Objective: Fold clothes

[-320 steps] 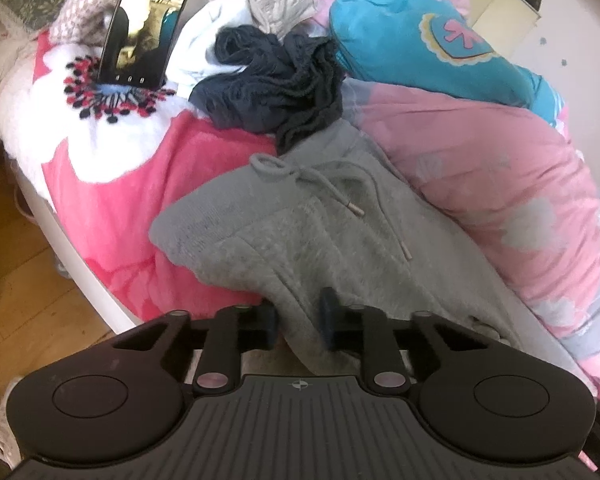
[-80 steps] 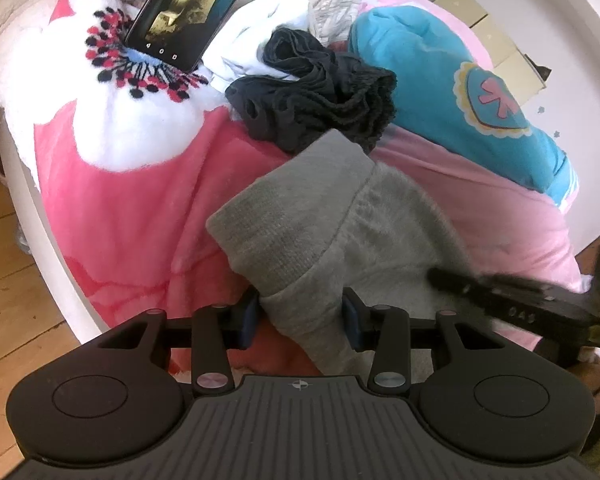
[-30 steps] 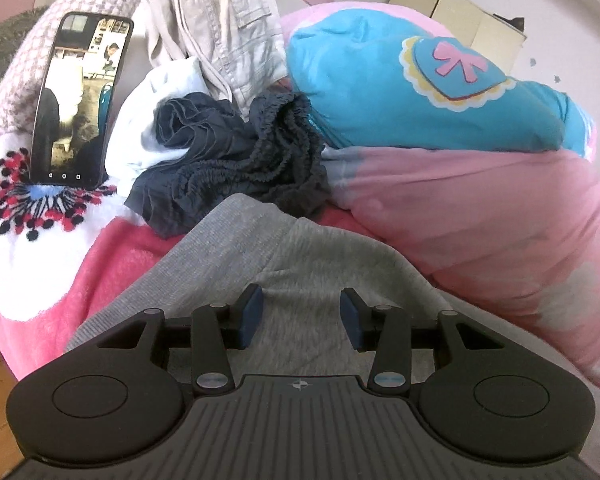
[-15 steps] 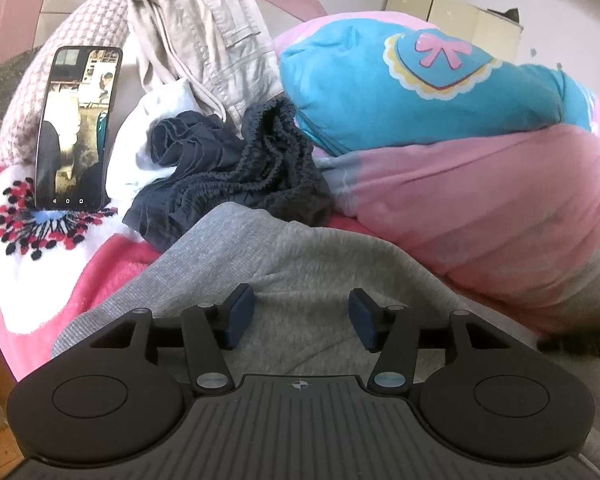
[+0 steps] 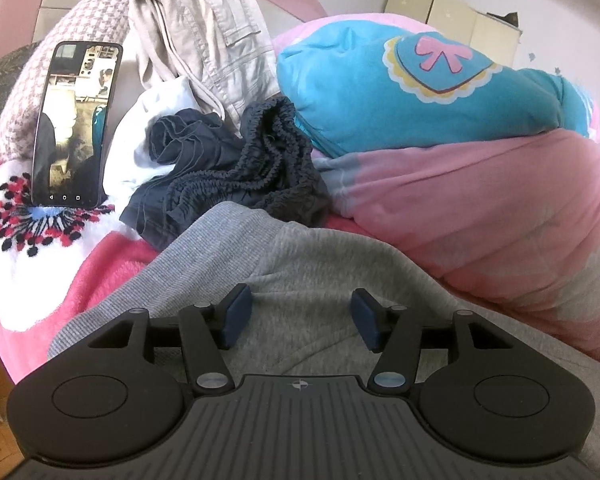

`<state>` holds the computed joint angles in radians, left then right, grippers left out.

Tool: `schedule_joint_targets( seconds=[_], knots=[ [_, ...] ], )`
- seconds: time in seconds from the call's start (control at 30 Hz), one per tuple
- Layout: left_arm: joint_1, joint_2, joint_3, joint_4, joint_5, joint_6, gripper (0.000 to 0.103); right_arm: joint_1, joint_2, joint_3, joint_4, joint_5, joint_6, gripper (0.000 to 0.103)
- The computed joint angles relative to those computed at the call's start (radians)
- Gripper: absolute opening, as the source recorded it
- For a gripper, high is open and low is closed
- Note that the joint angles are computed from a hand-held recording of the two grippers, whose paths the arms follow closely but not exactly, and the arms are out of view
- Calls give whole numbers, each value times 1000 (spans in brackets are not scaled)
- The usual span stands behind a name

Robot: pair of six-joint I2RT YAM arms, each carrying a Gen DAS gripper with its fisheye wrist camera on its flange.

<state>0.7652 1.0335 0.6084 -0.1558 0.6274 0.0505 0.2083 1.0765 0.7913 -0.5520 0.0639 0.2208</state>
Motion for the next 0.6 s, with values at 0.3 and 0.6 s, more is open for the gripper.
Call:
schedule_joint_targets(
  seconds=[0.3,0.6],
  knots=[
    [-5,11,4,3,-9,0,56,-700,136,-2,186,-8,-178,13],
    [-32,-3,-5,7,-55,12,57,-901,84,7,61,-284,-312,23]
  ],
)
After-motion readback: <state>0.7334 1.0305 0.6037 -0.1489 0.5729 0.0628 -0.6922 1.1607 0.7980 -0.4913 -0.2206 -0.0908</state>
